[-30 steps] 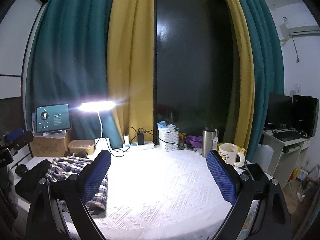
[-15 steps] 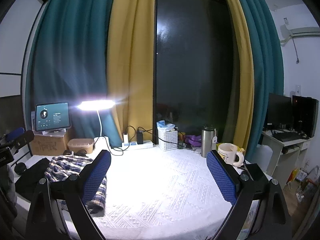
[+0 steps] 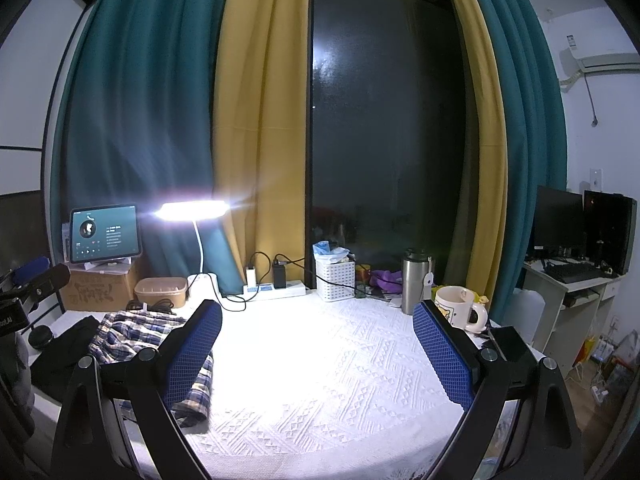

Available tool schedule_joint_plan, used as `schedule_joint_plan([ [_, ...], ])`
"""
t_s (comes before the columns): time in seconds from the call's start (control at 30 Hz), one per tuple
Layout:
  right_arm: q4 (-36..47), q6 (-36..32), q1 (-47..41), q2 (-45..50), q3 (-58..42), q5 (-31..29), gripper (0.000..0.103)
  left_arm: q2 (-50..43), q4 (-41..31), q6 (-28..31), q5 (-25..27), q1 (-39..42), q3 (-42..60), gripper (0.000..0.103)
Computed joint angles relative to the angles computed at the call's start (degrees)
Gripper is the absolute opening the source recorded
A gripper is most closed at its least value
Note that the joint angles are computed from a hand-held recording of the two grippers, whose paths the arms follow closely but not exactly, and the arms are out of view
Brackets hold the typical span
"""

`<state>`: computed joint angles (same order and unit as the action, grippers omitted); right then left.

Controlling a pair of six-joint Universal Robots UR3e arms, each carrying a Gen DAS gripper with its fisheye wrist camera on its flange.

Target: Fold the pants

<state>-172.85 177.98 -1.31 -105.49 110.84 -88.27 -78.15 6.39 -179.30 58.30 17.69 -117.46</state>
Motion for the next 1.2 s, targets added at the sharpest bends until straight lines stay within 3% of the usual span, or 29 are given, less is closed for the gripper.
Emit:
schedule_joint_plan([
  [1.2, 0.3, 0.5, 0.5, -0.2, 0.0, -1.3, 0.097, -0.1, -1.1, 1.4, -0.4, 0.5, 0.4, 0.102],
])
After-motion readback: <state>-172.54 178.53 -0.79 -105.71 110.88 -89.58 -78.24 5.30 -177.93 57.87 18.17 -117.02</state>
